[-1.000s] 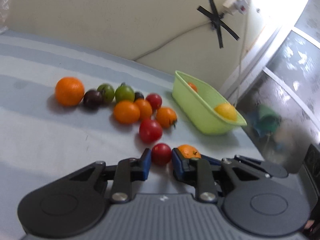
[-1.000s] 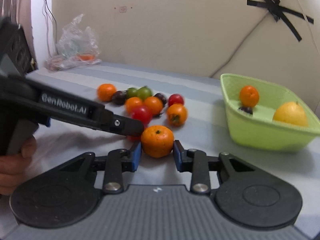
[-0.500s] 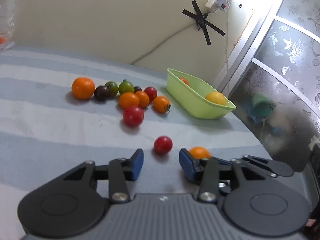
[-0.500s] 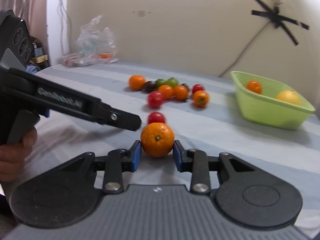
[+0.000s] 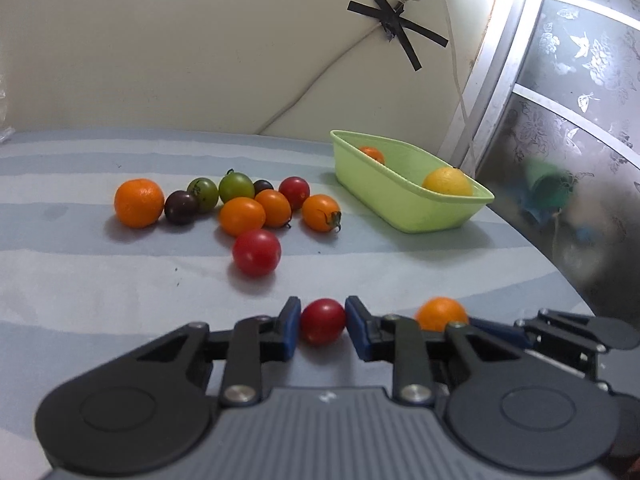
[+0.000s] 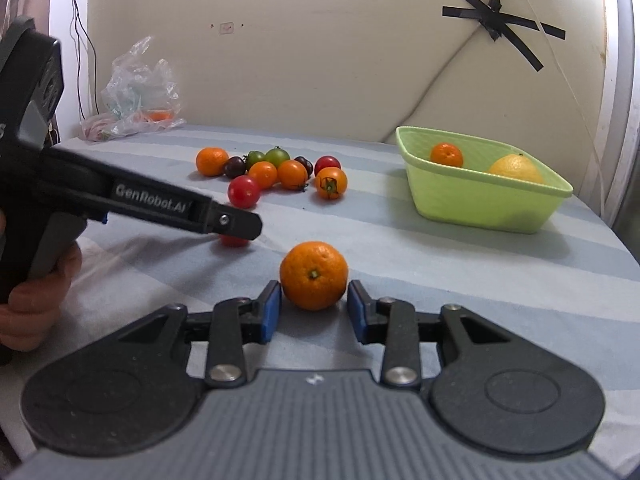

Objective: Organize fruits
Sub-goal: 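Carry tomato and tangerine into the green basket and release both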

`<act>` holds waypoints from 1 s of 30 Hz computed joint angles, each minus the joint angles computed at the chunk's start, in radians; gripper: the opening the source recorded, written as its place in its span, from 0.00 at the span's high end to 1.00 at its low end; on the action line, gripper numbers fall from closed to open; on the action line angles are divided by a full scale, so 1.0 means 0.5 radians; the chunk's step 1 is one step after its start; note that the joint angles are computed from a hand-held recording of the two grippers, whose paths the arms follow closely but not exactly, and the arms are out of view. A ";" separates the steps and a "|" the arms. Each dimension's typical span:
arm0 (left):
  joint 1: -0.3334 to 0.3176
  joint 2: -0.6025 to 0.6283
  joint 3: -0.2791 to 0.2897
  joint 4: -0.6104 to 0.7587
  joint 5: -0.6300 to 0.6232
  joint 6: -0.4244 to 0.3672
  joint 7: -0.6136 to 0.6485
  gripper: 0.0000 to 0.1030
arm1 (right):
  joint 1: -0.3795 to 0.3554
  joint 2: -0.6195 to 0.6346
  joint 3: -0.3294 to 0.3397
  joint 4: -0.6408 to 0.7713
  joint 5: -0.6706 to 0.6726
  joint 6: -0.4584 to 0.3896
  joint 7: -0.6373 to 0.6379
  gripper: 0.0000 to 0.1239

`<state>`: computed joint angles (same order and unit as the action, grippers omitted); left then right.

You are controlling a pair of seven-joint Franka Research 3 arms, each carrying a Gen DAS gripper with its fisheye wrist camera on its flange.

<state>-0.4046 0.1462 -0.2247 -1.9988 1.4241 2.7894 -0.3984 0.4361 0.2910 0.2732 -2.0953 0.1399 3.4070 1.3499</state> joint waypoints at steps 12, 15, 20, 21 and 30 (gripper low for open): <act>-0.003 -0.131 -0.052 -0.139 0.062 0.034 -0.185 0.76 | 0.019 0.011 -0.026 0.006 -0.093 0.055 0.001 0.60; 0.015 -0.144 -0.062 -0.156 0.021 0.047 -0.177 0.76 | 0.034 0.039 -0.040 0.053 -0.075 0.023 -0.032 0.63; 0.044 -0.101 -0.048 -0.078 0.007 0.165 -0.136 0.76 | -0.389 0.053 0.349 0.000 -0.319 0.066 0.148 0.70; 0.048 -0.077 -0.042 -0.032 0.015 0.192 -0.104 0.76 | -0.508 0.056 0.451 -0.021 -0.411 0.082 0.231 0.70; -0.003 0.405 0.096 0.690 -0.237 0.364 0.479 0.76 | -0.303 0.040 0.120 0.048 -0.336 0.358 0.351 0.70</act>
<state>-0.4063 0.3486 -0.1764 -1.6538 1.3054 2.9715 -0.1587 0.2844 0.3113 0.3333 -2.0714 -0.0282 3.5860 1.5253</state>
